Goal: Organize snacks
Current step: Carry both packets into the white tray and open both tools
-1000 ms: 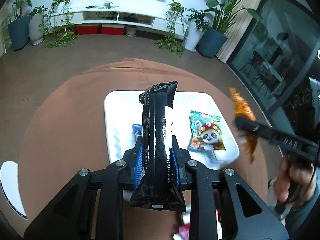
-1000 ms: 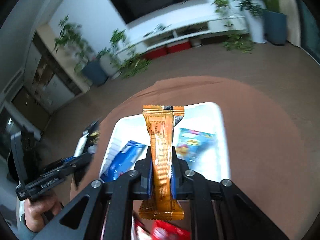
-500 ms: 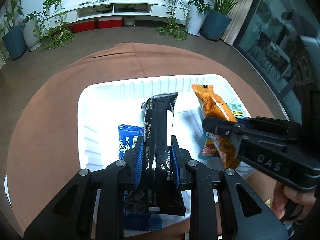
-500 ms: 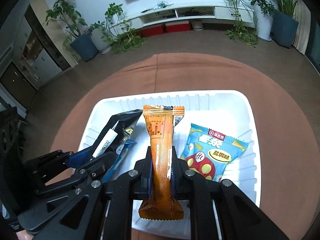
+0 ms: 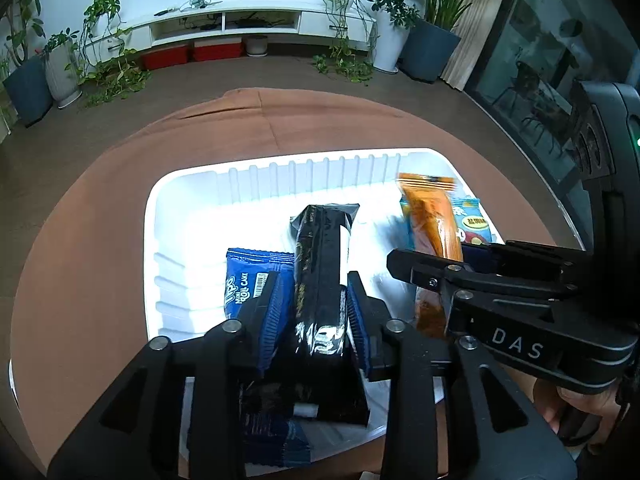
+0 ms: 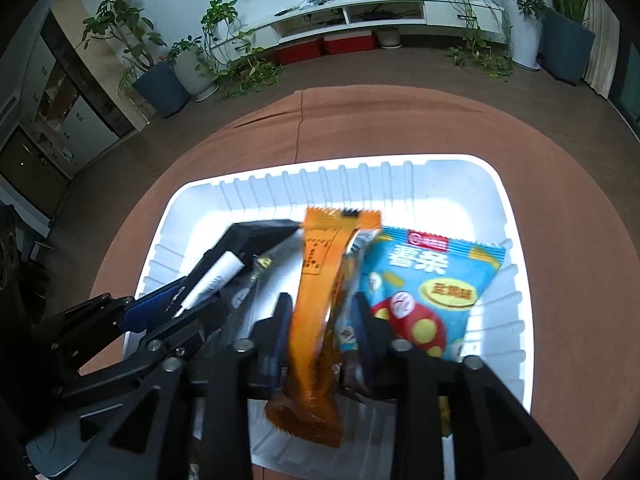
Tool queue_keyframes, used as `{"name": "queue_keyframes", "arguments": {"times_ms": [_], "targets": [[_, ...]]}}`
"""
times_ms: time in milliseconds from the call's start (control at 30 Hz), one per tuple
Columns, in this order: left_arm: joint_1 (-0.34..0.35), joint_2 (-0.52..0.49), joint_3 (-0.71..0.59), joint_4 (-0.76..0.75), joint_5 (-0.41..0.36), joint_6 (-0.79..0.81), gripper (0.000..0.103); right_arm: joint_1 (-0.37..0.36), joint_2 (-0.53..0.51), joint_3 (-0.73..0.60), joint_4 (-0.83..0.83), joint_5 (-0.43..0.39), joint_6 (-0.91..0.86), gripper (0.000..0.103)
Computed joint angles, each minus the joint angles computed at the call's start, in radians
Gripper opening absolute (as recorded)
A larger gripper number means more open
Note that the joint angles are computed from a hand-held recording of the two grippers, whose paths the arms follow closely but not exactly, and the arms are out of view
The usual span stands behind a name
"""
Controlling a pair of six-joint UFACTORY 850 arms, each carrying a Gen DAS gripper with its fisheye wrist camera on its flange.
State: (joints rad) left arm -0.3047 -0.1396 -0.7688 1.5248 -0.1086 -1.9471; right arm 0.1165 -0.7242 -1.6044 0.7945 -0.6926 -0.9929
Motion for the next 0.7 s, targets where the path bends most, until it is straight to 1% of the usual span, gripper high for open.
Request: {"name": "queue_keyframes", "arguments": {"times_ms": [33, 100, 133, 167, 200, 233, 267, 333, 400, 467, 500, 567, 700], "targets": [[-0.001, 0.004, 0.003, 0.052, -0.004, -0.054, 0.044, -0.002, 0.003, 0.003, 0.003, 0.001, -0.002, 0.036], [-0.001, 0.026, 0.016, 0.106, -0.014, -0.111, 0.054, -0.009, 0.012, 0.008, 0.011, 0.003, -0.005, 0.037], [-0.001, 0.040, 0.023, 0.104, -0.018, -0.110, 0.058, -0.015, 0.020, 0.014, 0.023, 0.001, -0.015, 0.041], [0.003, 0.055, 0.032, 0.120, -0.016, -0.124, 0.060, -0.019, 0.028, 0.023, 0.034, 0.000, -0.025, 0.048], [0.005, 0.077, 0.045, 0.120, -0.015, -0.119, 0.066, -0.026, 0.039, 0.032, 0.052, -0.003, -0.039, 0.051], [0.001, 0.096, 0.057, 0.123, -0.022, -0.121, 0.071, -0.033, 0.050, 0.041, 0.069, -0.009, -0.054, 0.056], [-0.003, 0.121, 0.072, 0.122, -0.033, -0.121, 0.072, -0.042, 0.060, 0.049, 0.084, -0.019, -0.067, 0.061], [-0.011, 0.183, 0.115, 0.167, -0.046, -0.185, 0.077, -0.066, 0.087, 0.071, 0.127, -0.042, -0.103, 0.065], [-0.018, 0.243, 0.157, 0.203, -0.047, -0.241, 0.078, -0.093, 0.123, 0.108, 0.180, -0.057, -0.156, 0.070], [-0.032, 0.302, 0.199, 0.195, -0.053, -0.256, 0.078, -0.123, 0.160, 0.152, 0.236, -0.077, -0.216, 0.075], [-0.044, 0.333, 0.222, 0.162, -0.060, -0.239, 0.079, -0.143, 0.182, 0.181, 0.267, -0.092, -0.249, 0.076], [-0.072, 0.395, 0.266, 0.050, -0.074, -0.154, 0.081, -0.180, 0.219, 0.234, 0.316, -0.115, -0.301, 0.078], [-0.168, 0.513, 0.359, -0.082, -0.121, -0.123, 0.082, -0.265, 0.280, 0.338, 0.388, -0.180, -0.369, 0.083]]}}
